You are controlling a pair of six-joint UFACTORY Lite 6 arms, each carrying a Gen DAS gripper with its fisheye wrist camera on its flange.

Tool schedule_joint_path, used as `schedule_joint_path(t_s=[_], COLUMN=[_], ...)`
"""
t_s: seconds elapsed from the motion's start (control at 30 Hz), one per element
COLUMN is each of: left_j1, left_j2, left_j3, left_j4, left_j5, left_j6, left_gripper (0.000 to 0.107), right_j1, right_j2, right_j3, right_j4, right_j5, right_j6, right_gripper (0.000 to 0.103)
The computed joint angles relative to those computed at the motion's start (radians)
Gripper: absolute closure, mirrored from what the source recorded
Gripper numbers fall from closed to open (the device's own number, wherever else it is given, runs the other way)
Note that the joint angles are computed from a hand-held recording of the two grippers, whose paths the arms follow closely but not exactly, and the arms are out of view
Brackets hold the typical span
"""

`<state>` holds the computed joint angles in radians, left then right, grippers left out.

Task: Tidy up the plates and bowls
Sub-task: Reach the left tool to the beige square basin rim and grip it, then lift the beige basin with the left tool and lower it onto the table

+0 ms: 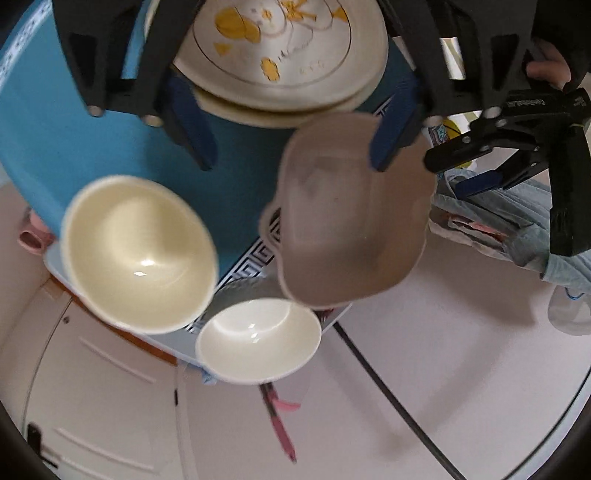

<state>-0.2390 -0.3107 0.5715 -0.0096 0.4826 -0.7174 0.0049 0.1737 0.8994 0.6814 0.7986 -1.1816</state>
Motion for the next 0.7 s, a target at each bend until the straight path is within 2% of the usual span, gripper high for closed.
schedule_joint_path(t_s=[0.07,0.13,0.2,0.23,0.27,0.33,0.37,0.4,0.47,0.7], left_j1=[0.029,0.046,0.065,0.071,0.075,0.078,0.088,0.084,0.073,-0.006], left_j2=[0.053,0.096,0.135,0.154,0.175,0.206,0.220,0.235,0.239,0.180], left_j3=[0.002,0.009,0.022,0.030,0.037,0.051,0.061,0.072,0.080,0.108], left_j4=[-0.073,-0.125,-0.177,-0.199,-0.220,-0.244,-0.267,-0.258,-0.221,0.046], left_j5=[-0.043,-0.070,-0.082,-0.085,-0.090,-0.100,-0.101,-0.099,-0.094,-0.028], left_j6=[0.093,0.165,0.237,0.266,0.292,0.324,0.363,0.363,0.333,0.087], left_gripper=[0.028,0.034,0.050,0.053,0.061,0.078,0.090,0.092,0.093,0.093], right_j1=[0.030,0.049,0.056,0.057,0.059,0.064,0.068,0.073,0.078,0.063], right_j2=[0.053,0.103,0.132,0.137,0.143,0.157,0.161,0.161,0.157,0.086], right_j3=[0.017,0.053,0.064,0.065,0.070,0.079,0.082,0.082,0.083,0.044], right_j4=[0.001,-0.001,0.011,0.011,0.012,0.012,0.012,0.007,0.000,0.040], right_j5=[-0.032,-0.035,-0.038,-0.039,-0.038,-0.039,-0.038,-0.044,-0.054,-0.054], right_j6=[0.012,0.030,0.026,0.027,0.029,0.030,0.031,0.034,0.040,0.013], right_gripper=[0.046,0.053,0.061,0.064,0.070,0.074,0.082,0.086,0.088,0.088])
